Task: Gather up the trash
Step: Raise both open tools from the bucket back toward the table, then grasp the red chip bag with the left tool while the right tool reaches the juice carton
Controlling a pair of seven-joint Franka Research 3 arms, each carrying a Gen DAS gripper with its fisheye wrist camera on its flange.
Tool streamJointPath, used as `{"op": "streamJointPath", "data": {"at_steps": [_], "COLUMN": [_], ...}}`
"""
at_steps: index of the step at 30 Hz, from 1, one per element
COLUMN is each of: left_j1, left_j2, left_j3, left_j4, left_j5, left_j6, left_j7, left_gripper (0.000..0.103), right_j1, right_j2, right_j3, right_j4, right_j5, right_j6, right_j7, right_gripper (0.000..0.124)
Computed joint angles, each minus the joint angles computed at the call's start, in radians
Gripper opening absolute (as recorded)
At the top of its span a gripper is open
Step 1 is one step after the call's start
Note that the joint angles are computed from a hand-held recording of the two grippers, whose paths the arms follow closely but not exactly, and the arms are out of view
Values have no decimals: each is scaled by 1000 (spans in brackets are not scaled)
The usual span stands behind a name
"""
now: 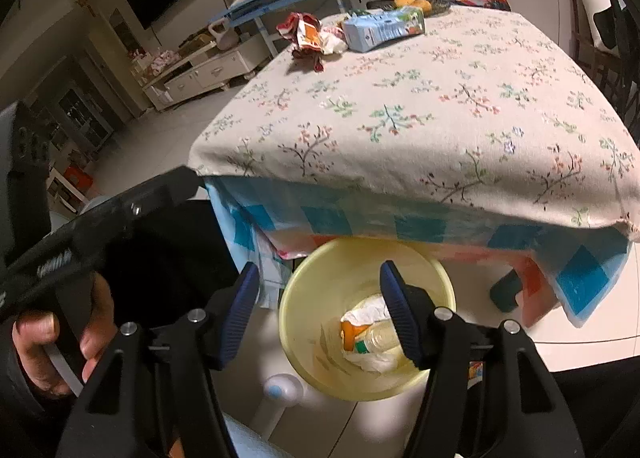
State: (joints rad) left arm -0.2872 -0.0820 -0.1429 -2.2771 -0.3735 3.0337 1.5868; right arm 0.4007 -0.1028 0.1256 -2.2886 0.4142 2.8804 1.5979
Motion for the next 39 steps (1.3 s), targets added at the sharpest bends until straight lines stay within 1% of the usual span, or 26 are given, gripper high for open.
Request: {"op": "streamJointPath", "data": {"at_steps": [4, 7, 11, 13, 14, 17, 20, 24, 26, 28, 29, 30, 31, 32, 34, 36, 39], "left_j1": [22, 49, 102, 123, 123, 98, 81, 73, 76, 93, 108, 125, 135, 139, 153, 187, 231], "left_j2": [24, 68, 182, 244, 285, 407, 537, 708, 773, 815, 836, 848, 856, 853, 824, 763, 686], "left_j3": [-2, -10, -34, -48, -43, -5, 18, 17, 6, -20, -43, -68, -82, -86, -90, -114, -146], "left_j4": [31, 90, 260, 355, 417, 603, 802, 1073, 1173, 1228, 1258, 1270, 1279, 1272, 1212, 1101, 971], "left_j5": [22, 45, 105, 135, 174, 309, 404, 488, 512, 503, 483, 458, 442, 434, 419, 383, 335], "left_j6": [5, 3, -30, -50, -62, -124, -217, -370, -426, -450, -474, -486, -497, -501, -463, -402, -341], "left_j7": [-41, -51, -102, -125, -156, -271, -362, -435, -442, -431, -411, -386, -363, -349, -330, -302, -256], "left_gripper": [87, 88, 88, 89, 89, 90, 90, 90, 89, 74, 61, 44, 35, 30, 27, 26, 25], "right_j1": [-4, -12, -12, -5, -2, 6, 5, 2, 1, 0, 0, 0, -1, -2, -4, -5, -7], "right_j2": [0, 5, 23, 34, 37, 51, 60, 62, 63, 68, 70, 71, 69, 71, 72, 72, 74], "right_j3": [3, 10, 15, 11, 8, 0, -5, -7, -7, -7, -8, -8, -7, -7, -5, -3, -1], "right_j4": [-3, 1, 14, 23, 25, 36, 41, 41, 43, 49, 52, 54, 53, 56, 57, 57, 57], "right_j5": [-14, -60, -101, -92, -78, -21, 32, 75, 88, 105, 113, 123, 130, 131, 123, 104, 64], "right_j6": [39, 60, 79, 85, 85, 81, 78, 79, 77, 74, 73, 71, 72, 72, 80, 91, 107], "right_j7": [10, 39, 57, 43, 29, -14, -42, -64, -75, -88, -95, -101, -104, -105, -98, -87, -66], "right_gripper": [62, 63, 63, 65, 66, 66, 66, 66, 66, 66, 66, 66, 66, 66, 66, 66, 66]}}
